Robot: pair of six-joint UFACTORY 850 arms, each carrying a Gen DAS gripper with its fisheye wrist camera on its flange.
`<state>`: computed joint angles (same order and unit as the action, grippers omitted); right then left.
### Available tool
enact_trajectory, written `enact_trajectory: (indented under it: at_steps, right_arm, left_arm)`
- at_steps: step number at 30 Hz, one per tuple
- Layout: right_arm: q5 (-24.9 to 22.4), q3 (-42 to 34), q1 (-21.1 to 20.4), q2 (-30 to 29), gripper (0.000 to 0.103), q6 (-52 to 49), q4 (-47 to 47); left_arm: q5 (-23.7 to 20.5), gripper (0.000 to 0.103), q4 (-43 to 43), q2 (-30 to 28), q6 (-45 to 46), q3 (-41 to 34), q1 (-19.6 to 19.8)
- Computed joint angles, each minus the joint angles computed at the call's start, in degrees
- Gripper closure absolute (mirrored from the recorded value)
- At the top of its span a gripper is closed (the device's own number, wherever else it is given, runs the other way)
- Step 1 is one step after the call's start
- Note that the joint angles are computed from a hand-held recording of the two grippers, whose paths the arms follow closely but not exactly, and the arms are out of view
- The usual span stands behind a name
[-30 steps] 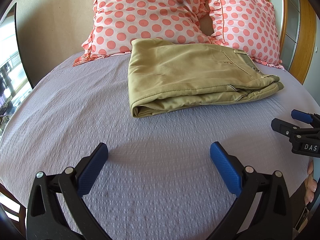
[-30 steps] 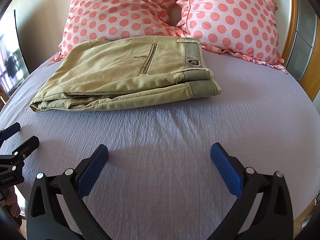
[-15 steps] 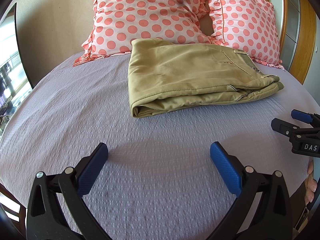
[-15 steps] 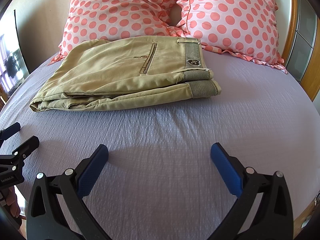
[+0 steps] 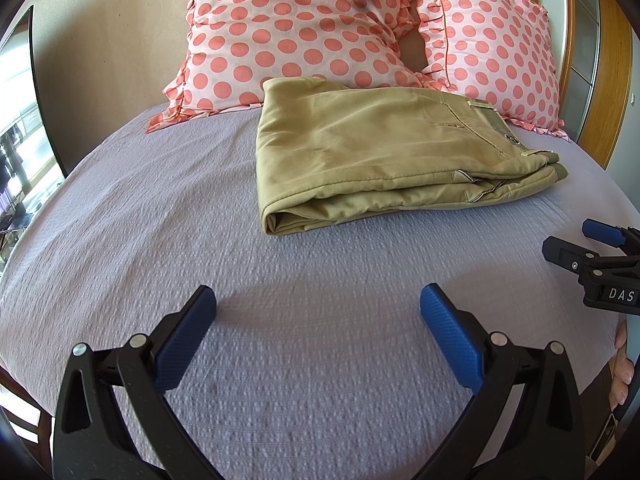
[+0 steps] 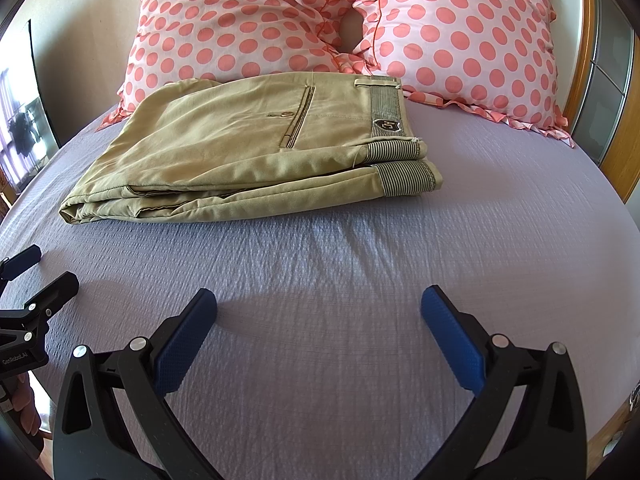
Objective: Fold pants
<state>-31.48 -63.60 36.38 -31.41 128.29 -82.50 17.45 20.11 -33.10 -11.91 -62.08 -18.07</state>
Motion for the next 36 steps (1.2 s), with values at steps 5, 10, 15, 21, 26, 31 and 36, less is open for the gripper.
enact_trajectory:
  at_steps: [5,10,15,21,26,31,36]
  right_arm:
    - [0.0,-0.1,0.0,-0.1,0.001,0.0,0.0]
    - [0.0,0.0,0.0,-0.1,0.001,0.0,0.0]
    - [0.0,0.0,0.0,-0.1,0.001,0.1,-0.1]
    - [-0.1,-0.1,0.0,-0.1,0.001,0.0,0.0]
    - [-0.1,-0.1,0.0,-0.1,0.001,0.0,0.0]
    - [-0.1,-0.1,0.0,-0.1,0.001,0.1,0.0]
    - [-0.1,-0.1,0.0,-0.1,0.001,0.1,-0.1]
  left_arm:
    - [0.0,0.002,0.0,0.0,0.0,0.0,0.0]
    - [0.0,0.002,0.0,0.0,0.0,0.0,0.0]
    - [0.0,0.002,0.1,0.0,-0.1,0.0,0.0]
    - [0.0,0.002,0.1,0.0,-0.1,0.0,0.0]
    - [-0.3,0.002,-0.2,0.0,0.1,-0.1,0.0]
    - [-3.4,0.002,1.5,0.1,-1.9,-1.0,-0.2]
    - [-4.0,0.002,2.9,0.0,-3.3,-1.4,-0.2]
